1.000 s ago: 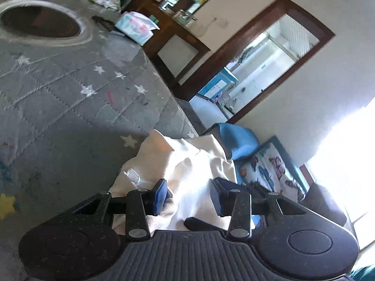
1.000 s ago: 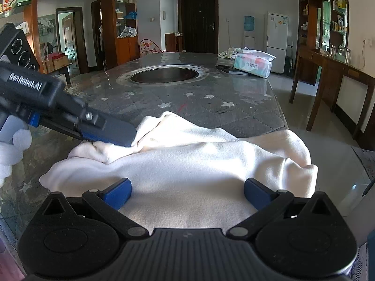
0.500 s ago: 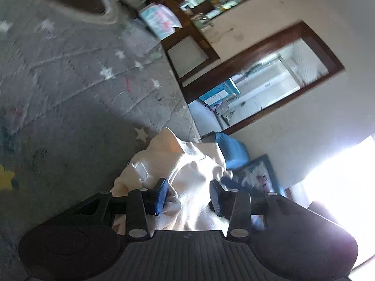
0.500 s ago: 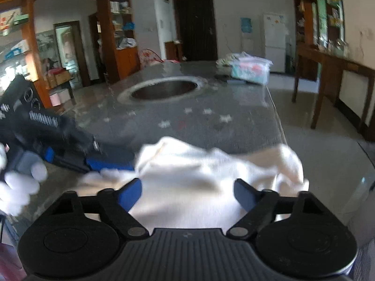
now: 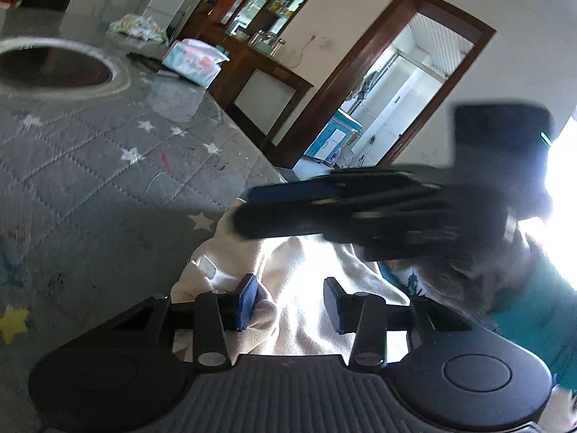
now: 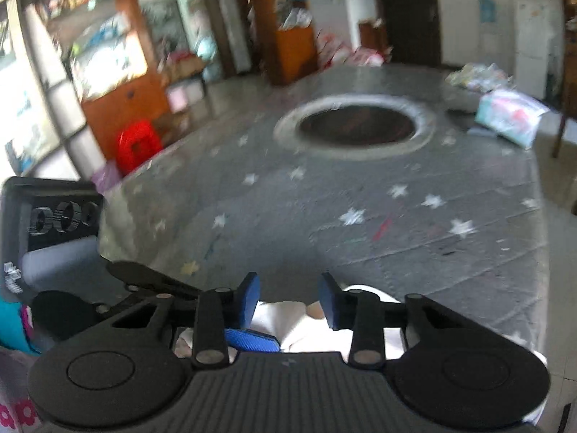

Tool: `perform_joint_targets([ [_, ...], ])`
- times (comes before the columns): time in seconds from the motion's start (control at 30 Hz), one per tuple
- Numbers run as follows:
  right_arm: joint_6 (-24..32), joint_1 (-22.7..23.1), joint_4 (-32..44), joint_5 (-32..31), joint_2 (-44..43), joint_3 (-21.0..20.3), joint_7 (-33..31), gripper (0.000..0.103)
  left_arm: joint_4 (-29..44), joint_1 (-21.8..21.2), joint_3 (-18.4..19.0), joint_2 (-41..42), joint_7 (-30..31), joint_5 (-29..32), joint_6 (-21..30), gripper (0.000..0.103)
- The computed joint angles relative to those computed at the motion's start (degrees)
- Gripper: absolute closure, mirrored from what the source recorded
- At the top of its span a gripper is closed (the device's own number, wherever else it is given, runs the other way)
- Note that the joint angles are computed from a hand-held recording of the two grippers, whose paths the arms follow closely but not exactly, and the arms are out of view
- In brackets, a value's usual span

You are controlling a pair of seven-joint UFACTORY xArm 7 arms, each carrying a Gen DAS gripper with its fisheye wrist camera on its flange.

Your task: Fold clothes

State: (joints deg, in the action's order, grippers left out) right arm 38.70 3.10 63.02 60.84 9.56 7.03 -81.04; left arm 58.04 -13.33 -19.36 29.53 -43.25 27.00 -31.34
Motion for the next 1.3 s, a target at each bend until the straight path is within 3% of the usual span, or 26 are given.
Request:
perform_joint_targets([
  [0.13,0.1,1.7,3.1,-9.6,4.0,0.5,6.3,0.072,-0.6,-2.8,1.9,-0.6,3.3,-3.0,-0.6,0.055],
  [0.23,0.5,1.4,3.5,-12.6,4.6,1.2,8.4,0.075,-1.0,-3.9,2.4,-0.8,5.0,-4.8,-1.0,0.054],
  [0.3,1.2,0.7,3.5,-12.7,4.1,1.7,8.4,0.089,-1.2,-4.3,2.5,-0.9,5.7,-5.5,-1.3,0.052],
  [0.43,0.5,-0.5,1.1,-6.0,1.0,2.6,2.5,0.095,-2.0,-5.6,3.1,-1.8,7.3,-7.8,-1.8,0.046],
  [0.47,0.7,-0.8,0.6,-3.0,0.1,2.6,0.3,0.103,-2.3,-6.1,3.3,-2.2,7.8,-8.6,-1.9,0.044],
  [0.63,0.3,-0.4,-1.2,11.7,-3.1,0.9,-9.7,0.103,-4.1,-8.0,4.4,-4.1,10.3,-12.2,-2.5,0.036],
  [0.77,-1.5,1.4,-0.2,6.8,-1.7,-0.5,-4.3,0.093,-4.3,-6.8,3.6,-4.4,9.9,-10.7,-1.5,0.036],
  [0.93,-3.6,2.0,1.0,-1.0,1.5,0.1,0.9,0.09,-4.5,-7.2,3.5,-4.3,11.0,-10.3,-1.7,0.036],
  [1.1,-5.7,0.6,-0.5,1.2,1.1,1.1,-0.2,0.078,-5.9,-4.8,3.5,-5.8,8.3,-10.1,-2.9,0.036],
  [1.17,-7.3,0.1,-1.9,4.2,-0.2,1.1,-1.5,0.066,-6.6,-4.3,4.2,-6.6,7.2,-11.4,-4.0,0.036],
  [1.3,-8.8,-0.2,-5.6,10.3,-3.9,-0.1,-5.1,0.064,-6.4,-4.6,6.1,-6.8,5.9,-16.4,-3.7,0.037],
])
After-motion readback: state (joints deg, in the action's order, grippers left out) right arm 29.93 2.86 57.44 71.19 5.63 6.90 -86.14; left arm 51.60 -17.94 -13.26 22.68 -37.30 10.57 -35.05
